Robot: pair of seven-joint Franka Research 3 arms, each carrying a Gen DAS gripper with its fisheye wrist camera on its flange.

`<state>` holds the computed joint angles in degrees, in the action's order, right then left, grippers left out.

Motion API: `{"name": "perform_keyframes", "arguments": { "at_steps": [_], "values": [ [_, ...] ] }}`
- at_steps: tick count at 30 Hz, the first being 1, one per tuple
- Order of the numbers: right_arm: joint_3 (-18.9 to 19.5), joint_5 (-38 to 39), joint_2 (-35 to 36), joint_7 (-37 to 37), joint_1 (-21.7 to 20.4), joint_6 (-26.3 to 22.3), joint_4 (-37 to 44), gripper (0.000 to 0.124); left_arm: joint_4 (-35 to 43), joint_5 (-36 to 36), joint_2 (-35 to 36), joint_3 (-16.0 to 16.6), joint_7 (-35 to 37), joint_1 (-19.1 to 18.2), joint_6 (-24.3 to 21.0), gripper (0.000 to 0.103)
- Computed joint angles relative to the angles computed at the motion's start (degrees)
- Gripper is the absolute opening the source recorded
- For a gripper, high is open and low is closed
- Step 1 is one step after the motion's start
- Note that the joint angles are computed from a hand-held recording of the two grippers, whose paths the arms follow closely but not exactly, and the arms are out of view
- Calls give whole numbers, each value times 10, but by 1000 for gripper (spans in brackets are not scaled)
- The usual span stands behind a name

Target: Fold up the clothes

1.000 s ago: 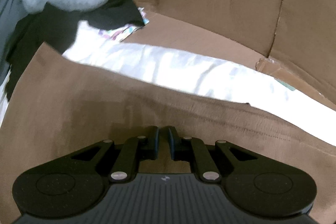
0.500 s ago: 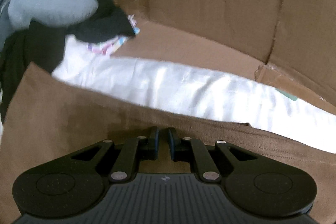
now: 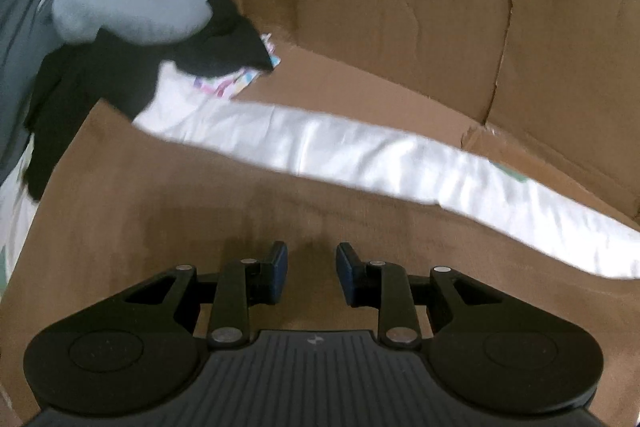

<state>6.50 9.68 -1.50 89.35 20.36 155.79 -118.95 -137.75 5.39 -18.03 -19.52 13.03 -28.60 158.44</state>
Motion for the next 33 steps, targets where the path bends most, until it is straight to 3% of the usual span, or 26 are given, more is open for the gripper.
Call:
{"name": "perform_keyframes", "arguments": {
  "at_steps": [5, 10, 13, 21, 24, 33],
  "values": [
    [5, 26, -64, -19, 6, -23, -60, 34, -23, -33, -5, 14, 0, -15, 43, 28],
    [23, 26, -126, 45, 3, -39, -125, 34, -42, -79, -10, 36, 27, -42, 72, 28],
    [21, 52, -163, 27, 24, -43, -156, 34, -48, -86, -6, 29, 15, -37, 91, 28],
    [30, 76, -233, 41, 37, -74, -194, 34, -58, -118, 3, 47, 26, -60, 127, 27],
    [31, 80, -241, 50, 38, -84, -198, 34, -64, -121, -3, 50, 31, -62, 133, 11],
    [34, 103, -232, -23, 83, -63, -188, 35, -54, -127, -32, 70, 83, -84, 112, 9]
  ]
}}
